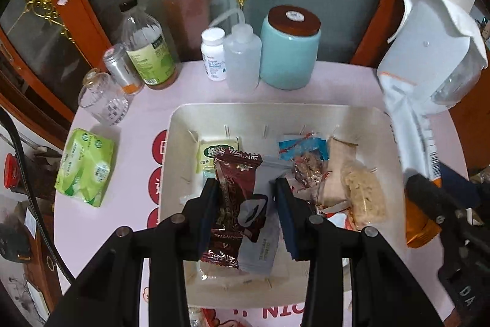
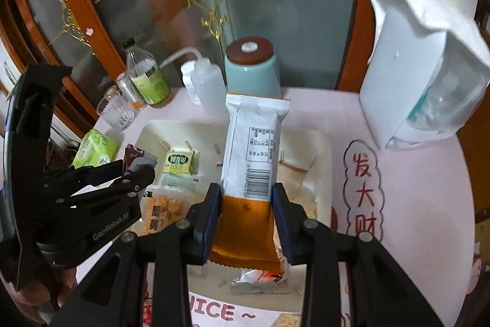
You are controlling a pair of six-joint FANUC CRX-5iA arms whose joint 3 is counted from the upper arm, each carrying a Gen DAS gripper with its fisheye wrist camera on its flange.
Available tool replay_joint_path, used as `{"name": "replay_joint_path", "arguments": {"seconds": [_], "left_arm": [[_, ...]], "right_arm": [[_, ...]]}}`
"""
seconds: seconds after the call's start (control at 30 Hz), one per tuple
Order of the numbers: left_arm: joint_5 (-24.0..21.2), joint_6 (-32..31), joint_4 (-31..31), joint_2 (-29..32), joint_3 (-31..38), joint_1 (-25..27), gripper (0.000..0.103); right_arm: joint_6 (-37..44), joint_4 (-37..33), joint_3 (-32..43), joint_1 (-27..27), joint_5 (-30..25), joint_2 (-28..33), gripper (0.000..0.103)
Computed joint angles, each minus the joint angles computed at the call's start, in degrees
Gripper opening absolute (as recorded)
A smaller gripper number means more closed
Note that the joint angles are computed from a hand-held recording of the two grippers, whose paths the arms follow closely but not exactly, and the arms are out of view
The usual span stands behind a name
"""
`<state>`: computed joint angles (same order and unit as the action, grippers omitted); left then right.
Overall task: Organize snacks
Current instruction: 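Carry both bars into the white tray and open both tools, then withdraw both tools from the tray toward the remaining snacks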
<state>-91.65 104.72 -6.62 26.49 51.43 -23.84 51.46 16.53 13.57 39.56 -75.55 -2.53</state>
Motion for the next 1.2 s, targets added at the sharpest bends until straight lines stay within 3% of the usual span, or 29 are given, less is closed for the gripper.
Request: {"name": "replay_joint_path", "arguments": {"seconds": [0.27, 0.3, 0.33, 0.4, 0.5, 1.2], "left_arm": [[1.46, -0.65, -0.04, 1.96, -0.85, -0.50, 0.040], [1.60, -0.76, 0.48, 2.13, -0.99, -0.33, 0.055], [1.76, -0.80, 1.38, 2.20, -1.32, -0.03, 0.079], [2.30, -0.25, 2.53, 2.11, -2.23, 0.56, 0.086], [3.12, -0.39, 5.65, 1.97, -4.03, 1.89, 0.089], [0.30, -2.50, -1.77, -3.50, -7.92, -1.68, 0.094]], "right_arm": [[1.65, -3.60, 0.71, -2.16, -0.34, 2.62, 0.037], [1.91, -4.91, 0.86, -2.79, -0.27, 2.73, 0.038], [2.41, -6.79, 1.25, -3.66, -0.30, 2.92, 0.038], [2.42, -9.08, 1.53, -4.96, -0.37, 3.06, 0.047], [2.56, -9.96, 0.81, -5.66, -0.23, 2.78, 0.059], [0.76, -7.61, -4.18, -1.78, -0.04, -2.59, 0.059]]}}
